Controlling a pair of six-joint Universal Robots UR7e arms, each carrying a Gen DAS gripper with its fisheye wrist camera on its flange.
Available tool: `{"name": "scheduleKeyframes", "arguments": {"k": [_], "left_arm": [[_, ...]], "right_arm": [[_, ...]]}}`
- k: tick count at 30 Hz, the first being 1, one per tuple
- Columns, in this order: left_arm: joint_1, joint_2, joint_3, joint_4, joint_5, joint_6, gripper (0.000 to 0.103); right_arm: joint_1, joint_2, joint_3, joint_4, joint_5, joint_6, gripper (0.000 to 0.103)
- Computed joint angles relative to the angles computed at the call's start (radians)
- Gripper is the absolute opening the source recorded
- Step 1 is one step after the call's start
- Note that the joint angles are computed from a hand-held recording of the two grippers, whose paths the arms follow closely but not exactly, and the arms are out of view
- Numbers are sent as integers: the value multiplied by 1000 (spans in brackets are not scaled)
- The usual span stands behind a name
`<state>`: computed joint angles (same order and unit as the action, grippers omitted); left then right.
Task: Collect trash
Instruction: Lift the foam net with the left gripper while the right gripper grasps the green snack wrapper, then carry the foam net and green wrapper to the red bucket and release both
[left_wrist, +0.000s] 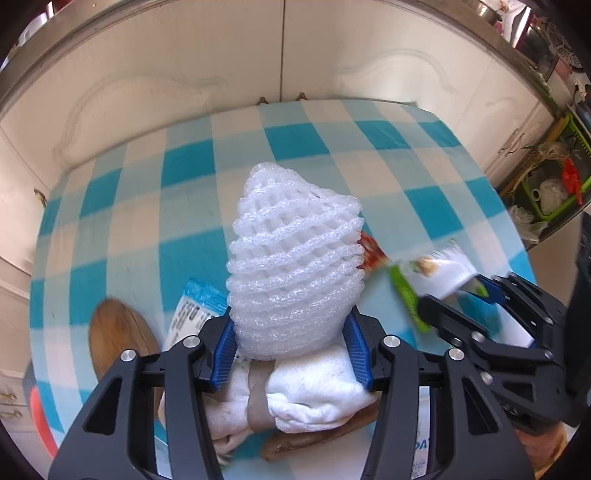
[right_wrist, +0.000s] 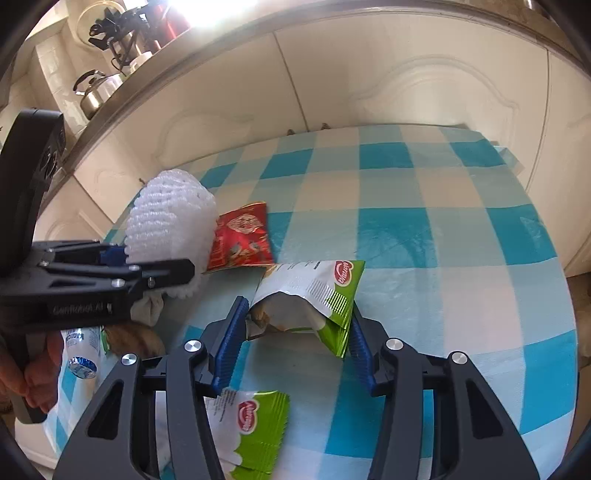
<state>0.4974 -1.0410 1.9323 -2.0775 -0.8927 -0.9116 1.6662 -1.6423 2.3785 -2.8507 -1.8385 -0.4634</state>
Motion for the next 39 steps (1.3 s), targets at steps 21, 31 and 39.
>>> {"name": "scheduleKeyframes", "arguments": {"k": [21,31,39], "left_arm": [[-134,-115,148,-179,102,-97,53],[-205,-251,231,-116,141,-210,53],[-293,-417,319,85,169,-409,53]], "right_arm": [[-86,-107,32,80,223,10,49],[-82,-124,44,59,237,14,49],[-36,-123,60,25,178,25,48]]}}
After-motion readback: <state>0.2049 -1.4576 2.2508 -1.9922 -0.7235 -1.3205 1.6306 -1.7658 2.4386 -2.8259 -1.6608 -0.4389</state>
